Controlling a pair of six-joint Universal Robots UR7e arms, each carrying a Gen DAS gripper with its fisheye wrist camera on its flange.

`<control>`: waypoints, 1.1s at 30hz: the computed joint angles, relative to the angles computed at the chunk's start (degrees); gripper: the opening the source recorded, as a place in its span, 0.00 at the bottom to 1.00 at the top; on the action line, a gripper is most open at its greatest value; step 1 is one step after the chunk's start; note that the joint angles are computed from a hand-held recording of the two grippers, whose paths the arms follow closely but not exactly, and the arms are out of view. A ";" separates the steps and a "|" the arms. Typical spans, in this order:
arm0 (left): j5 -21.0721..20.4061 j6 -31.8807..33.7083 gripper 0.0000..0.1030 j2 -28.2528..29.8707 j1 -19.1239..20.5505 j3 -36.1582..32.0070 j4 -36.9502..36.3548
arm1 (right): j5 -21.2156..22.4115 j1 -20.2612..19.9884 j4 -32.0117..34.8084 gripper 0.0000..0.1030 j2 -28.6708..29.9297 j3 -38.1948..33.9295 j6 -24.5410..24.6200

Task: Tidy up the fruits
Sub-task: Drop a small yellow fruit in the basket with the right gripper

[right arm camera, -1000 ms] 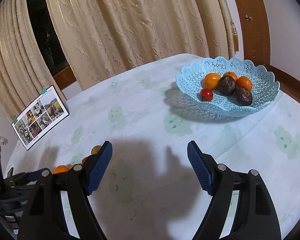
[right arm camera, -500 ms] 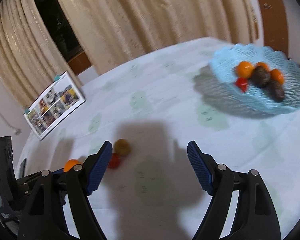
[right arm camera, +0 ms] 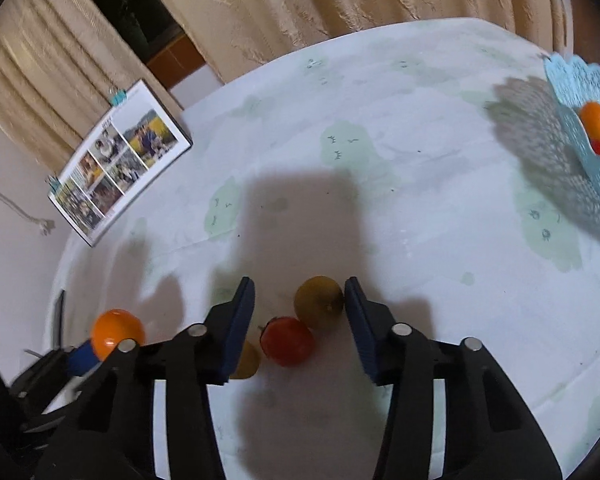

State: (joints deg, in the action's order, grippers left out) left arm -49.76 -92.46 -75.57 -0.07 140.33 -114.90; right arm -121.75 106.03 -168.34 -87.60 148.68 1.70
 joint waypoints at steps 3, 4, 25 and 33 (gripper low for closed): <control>0.03 -0.69 0.38 -0.67 -0.17 0.05 0.55 | -2.85 0.96 -1.18 0.28 2.61 -0.11 -0.75; 0.06 -0.79 0.38 -0.76 -0.19 0.07 0.61 | -3.47 1.08 -1.84 0.26 3.21 -0.05 -0.95; -0.68 1.05 0.38 1.86 0.95 -0.23 -1.81 | -8.42 -0.41 -3.45 0.26 -16.21 1.02 -4.78; -0.45 2.08 0.38 3.85 1.60 -1.68 -2.52 | -8.76 -4.62 -5.18 0.26 -23.26 0.05 -8.40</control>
State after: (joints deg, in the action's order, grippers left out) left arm -50.21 -90.37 -71.72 1.53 138.64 -117.42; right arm -130.51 101.41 -173.52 -110.86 148.73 -6.69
